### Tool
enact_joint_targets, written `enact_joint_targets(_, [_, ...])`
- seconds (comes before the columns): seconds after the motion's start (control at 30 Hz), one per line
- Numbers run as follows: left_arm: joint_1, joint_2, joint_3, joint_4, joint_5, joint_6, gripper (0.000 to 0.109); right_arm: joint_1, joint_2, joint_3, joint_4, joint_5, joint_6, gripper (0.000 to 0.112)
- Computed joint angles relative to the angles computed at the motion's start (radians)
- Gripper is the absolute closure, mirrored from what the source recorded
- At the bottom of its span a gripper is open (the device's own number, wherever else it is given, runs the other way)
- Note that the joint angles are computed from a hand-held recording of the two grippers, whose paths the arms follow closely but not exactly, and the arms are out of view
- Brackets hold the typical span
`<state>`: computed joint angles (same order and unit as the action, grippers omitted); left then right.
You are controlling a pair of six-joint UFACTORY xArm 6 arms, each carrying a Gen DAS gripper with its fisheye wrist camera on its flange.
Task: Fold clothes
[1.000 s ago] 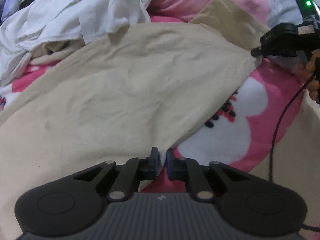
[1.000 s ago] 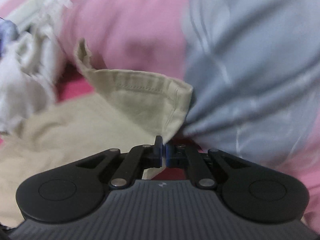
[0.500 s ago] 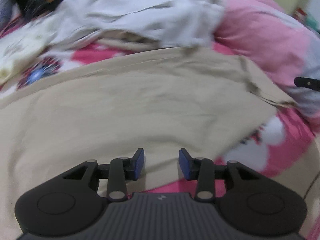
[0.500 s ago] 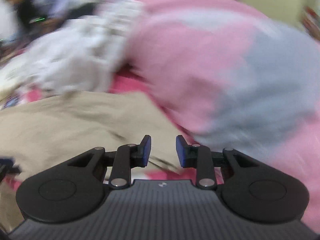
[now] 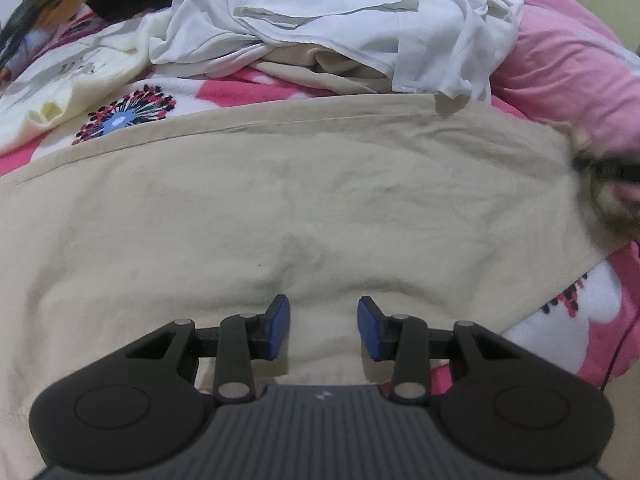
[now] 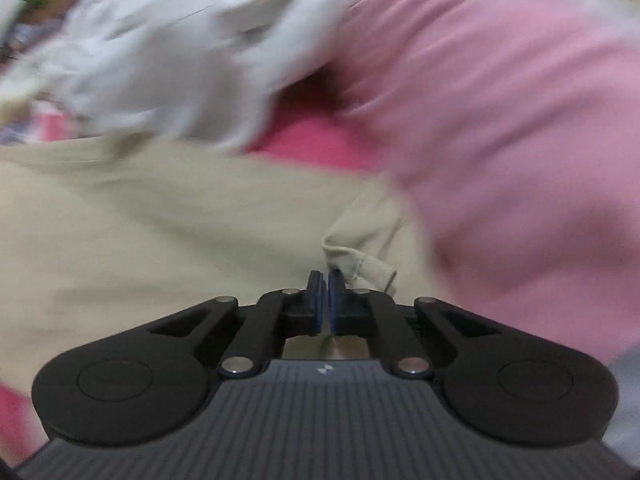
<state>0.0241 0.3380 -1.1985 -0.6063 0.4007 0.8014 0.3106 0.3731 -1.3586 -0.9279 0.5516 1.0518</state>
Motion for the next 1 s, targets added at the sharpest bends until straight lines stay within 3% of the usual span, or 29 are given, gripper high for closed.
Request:
enact_joint_targets(0.03, [-0.001,0.0,0.001,0.005,-0.003,0.002,0.069,-0.006,-0.005,-0.014,-0.07,0.049,-0.002,0.112])
enact_joint_targets(0.13, [-0.007,0.002,0.007,0.025,-0.018,-0.012,0.069,-0.036,-0.023,-0.005,-0.07,0.02,-0.063,0.112])
enact_joint_targets(0.2, [-0.01,0.001,0.008,0.05,-0.024,-0.037,0.068,-0.009,-0.028,0.003,-0.139,0.058,-0.078,0.112])
enact_joint_targets(0.33, [-0.001,-0.012,-0.001,0.087,0.011,-0.084,0.062,0.01,-0.121,0.102,-0.193,0.015,0.051,0.107])
enact_joint_targets(0.4, [0.017,-0.04,0.004,0.077,0.051,-0.096,0.059,0.021,-0.198,0.167,-0.187,0.004,0.141,0.088])
enact_joint_targets(0.43, [0.028,-0.056,0.007,0.069,0.073,-0.1,0.058,0.028,-0.242,0.202,-0.173,0.002,0.184,0.072])
enact_joint_targets(0.53, [0.084,-0.14,0.056,0.052,0.143,-0.124,0.054,0.041,-0.388,0.321,-0.043,-0.04,0.242,0.067])
enact_joint_targets(0.63, [0.171,-0.245,0.126,0.073,0.228,-0.195,0.052,0.066,-0.558,0.48,0.215,-0.103,0.205,0.065])
enact_joint_targets(0.77, [0.314,-0.375,0.213,0.195,0.364,-0.376,0.052,0.141,-0.749,0.705,0.589,-0.177,0.224,0.061])
enact_joint_targets(0.87, [0.432,-0.459,0.274,0.305,0.439,-0.491,0.052,0.237,-0.87,0.843,0.72,-0.134,0.375,0.061])
enact_joint_targets(1.0, [0.576,-0.54,0.339,0.395,0.462,-0.58,0.052,0.377,-0.982,0.985,0.748,-0.091,0.723,0.061])
